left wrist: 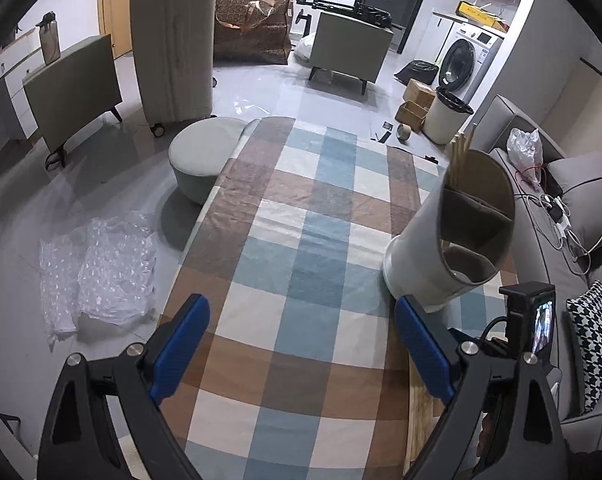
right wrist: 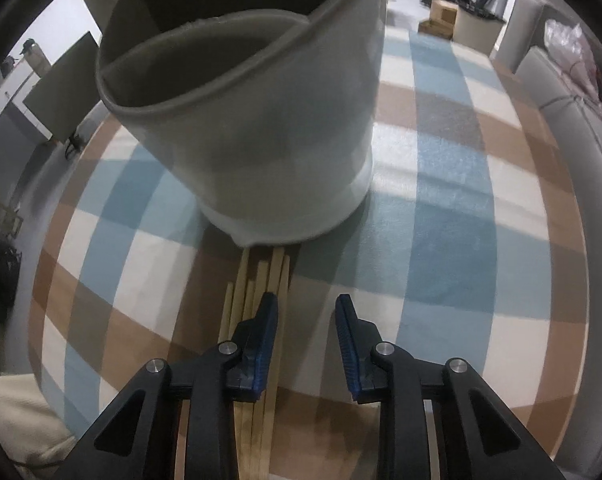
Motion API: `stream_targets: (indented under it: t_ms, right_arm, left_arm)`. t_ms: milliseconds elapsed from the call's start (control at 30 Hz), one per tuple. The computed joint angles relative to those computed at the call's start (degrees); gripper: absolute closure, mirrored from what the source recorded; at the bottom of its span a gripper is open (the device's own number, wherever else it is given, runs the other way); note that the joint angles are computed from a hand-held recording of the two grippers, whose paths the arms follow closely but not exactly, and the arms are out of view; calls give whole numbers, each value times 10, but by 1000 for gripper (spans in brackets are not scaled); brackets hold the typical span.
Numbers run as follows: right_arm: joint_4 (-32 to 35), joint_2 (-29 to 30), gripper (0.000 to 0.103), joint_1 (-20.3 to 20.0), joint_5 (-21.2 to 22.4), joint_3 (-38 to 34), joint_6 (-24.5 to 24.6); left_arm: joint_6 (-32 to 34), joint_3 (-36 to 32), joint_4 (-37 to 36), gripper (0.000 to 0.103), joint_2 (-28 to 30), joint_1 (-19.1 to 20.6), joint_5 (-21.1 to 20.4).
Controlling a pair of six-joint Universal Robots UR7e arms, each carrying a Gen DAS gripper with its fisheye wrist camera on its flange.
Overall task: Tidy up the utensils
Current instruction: 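Close the right tool on a chopstick from the pile and lift it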
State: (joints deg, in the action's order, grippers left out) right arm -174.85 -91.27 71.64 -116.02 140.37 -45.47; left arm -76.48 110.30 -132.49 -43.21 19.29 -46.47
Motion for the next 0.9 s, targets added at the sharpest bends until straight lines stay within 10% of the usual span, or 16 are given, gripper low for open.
stream_targets:
  t_ms: [667, 900]
  right_arm:
    - [-78, 22, 79, 21, -31, 28, -33]
    - [-64, 6, 99, 0, 10, 30, -48]
  left_arm:
    - [-9, 3, 4, 12, -4, 3, -4]
    - [-12, -3, 9, 12, 0, 10, -14]
